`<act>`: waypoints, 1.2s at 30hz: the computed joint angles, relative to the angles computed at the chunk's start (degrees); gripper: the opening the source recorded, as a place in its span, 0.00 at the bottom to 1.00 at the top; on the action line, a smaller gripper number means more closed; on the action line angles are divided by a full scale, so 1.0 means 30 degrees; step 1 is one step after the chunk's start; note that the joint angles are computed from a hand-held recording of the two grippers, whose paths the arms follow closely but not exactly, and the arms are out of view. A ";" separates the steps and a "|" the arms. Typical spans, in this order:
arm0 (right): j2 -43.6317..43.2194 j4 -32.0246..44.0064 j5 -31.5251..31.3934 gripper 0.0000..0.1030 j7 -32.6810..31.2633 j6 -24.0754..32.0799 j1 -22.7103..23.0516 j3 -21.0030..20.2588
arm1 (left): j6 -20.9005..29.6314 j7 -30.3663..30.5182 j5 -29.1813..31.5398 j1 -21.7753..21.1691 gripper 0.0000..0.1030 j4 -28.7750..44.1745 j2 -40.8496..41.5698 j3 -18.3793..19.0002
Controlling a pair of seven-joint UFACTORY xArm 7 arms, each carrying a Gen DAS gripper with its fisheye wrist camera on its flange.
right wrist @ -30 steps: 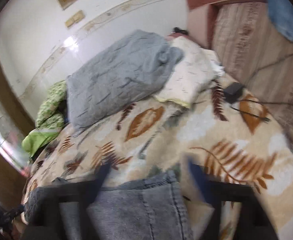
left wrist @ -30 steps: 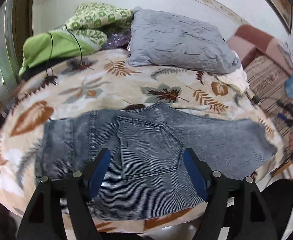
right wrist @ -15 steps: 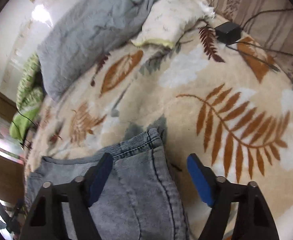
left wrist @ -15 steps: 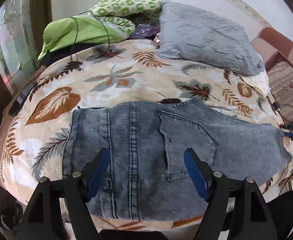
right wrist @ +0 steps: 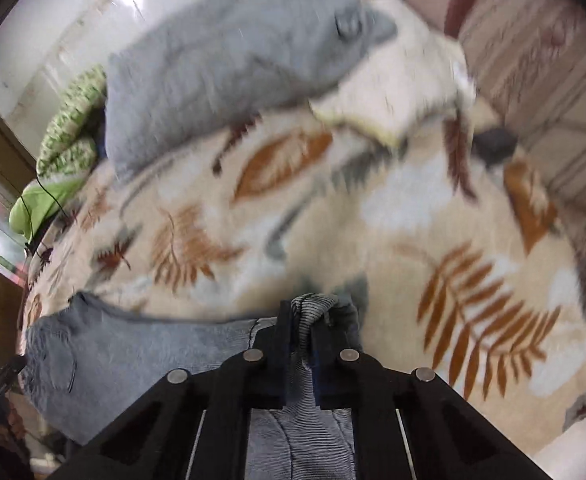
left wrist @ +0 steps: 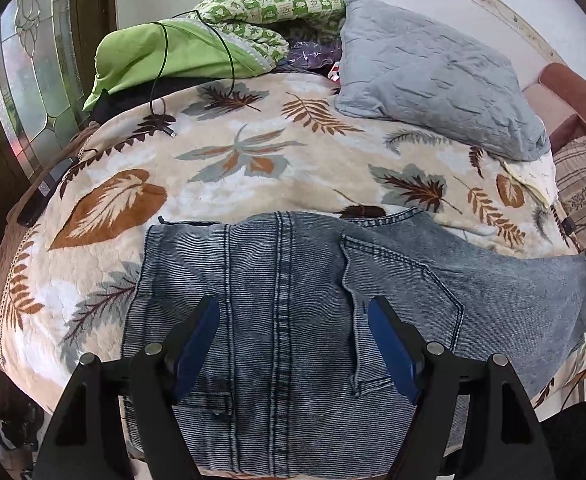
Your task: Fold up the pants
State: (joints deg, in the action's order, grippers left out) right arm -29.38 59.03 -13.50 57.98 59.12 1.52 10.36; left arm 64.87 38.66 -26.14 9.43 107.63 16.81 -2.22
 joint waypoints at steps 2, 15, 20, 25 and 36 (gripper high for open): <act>0.0299 -0.0573 -0.0262 0.08 0.0525 -0.0357 -0.0243 0.0073 | -0.0412 -0.0119 0.0065 -0.0116 0.75 -0.0570 -0.0277 0.0011; 0.1078 0.0541 -0.4500 0.19 0.5220 0.0508 -0.2137 0.2339 | -0.1586 0.1011 0.0027 -0.0100 0.75 -0.2950 -0.0988 0.0369; 0.4647 0.4755 -0.6214 0.19 0.5371 0.0462 -0.1129 0.2825 | -0.2064 0.2098 -0.0421 0.0127 0.75 -0.3968 -0.1457 0.0378; 1.0236 0.8550 -0.0471 0.20 -0.0315 -0.4182 0.2045 0.1362 | -0.1697 0.2703 -0.1328 0.0299 0.75 -0.4586 -0.2223 0.0536; 1.8653 1.7927 -0.0685 0.20 -0.6758 -0.2001 0.6225 0.0521 | 0.0414 0.4770 -0.3458 -0.0212 0.75 -0.6708 -0.4558 0.1047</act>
